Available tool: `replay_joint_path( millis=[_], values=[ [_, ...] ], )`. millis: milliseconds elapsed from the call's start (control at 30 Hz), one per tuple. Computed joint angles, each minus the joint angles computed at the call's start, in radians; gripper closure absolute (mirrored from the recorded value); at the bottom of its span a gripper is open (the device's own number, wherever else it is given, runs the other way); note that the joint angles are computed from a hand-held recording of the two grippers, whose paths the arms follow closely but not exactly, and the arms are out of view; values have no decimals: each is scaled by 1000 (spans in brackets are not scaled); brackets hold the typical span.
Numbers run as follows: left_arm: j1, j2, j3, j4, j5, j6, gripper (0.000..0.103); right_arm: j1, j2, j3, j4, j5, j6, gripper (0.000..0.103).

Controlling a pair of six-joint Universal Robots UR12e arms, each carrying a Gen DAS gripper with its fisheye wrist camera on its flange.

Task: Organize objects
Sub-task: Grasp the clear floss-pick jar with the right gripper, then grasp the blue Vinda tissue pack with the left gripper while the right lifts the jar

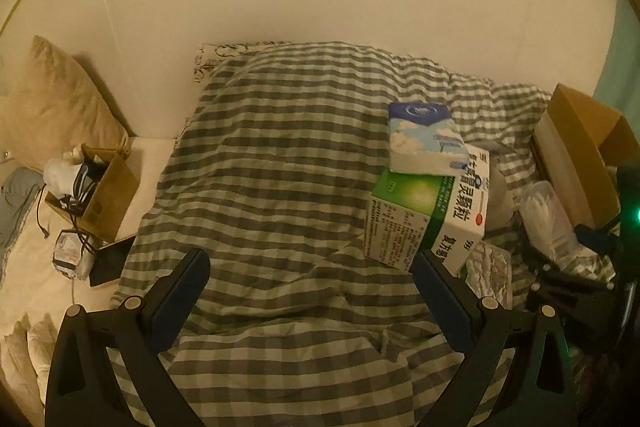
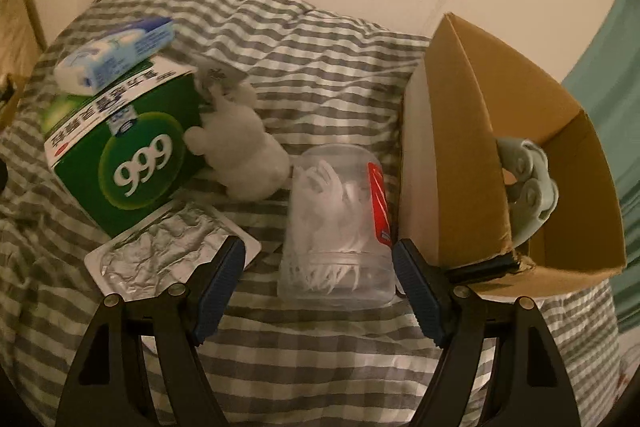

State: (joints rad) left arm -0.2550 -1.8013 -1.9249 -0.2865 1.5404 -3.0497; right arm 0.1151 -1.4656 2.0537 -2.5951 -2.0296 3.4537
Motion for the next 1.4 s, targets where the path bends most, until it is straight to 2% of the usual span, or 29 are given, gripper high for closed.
replay_joint_path(
  millis=[100,133,200,267,300,500,667,900,1000,1067,1167,1400],
  values=[
    [-5,-1,0,4,3,11,0,-31,-12,7,29,48,51,26],
    [-6,0,-1,6,1,13,0,-49,-16,10,48,86,74,27],
    [-7,-1,0,6,0,16,0,-72,-21,21,31,147,81,28],
    [-12,-3,3,1,3,16,0,-80,-25,29,19,162,81,32],
    [-14,-4,5,-1,4,17,0,-81,-25,30,14,163,79,39],
    [-36,-22,28,19,16,18,0,-68,-44,53,-70,146,60,39],
    [-40,-46,64,20,-16,-20,0,-42,-63,67,-166,113,16,40],
    [-62,-104,135,28,-40,16,2,-27,-71,69,-205,119,-3,40],
    [-62,-123,161,-4,-64,36,26,-29,-63,68,-215,129,-8,40],
    [-59,-127,168,-26,-91,42,46,-32,-59,67,-223,132,-17,40],
    [-57,-122,166,-37,-104,46,48,-34,-61,69,-225,143,-22,40],
    [-60,-63,131,-59,-64,54,49,-34,-94,73,-228,154,-19,40]
  ],
)
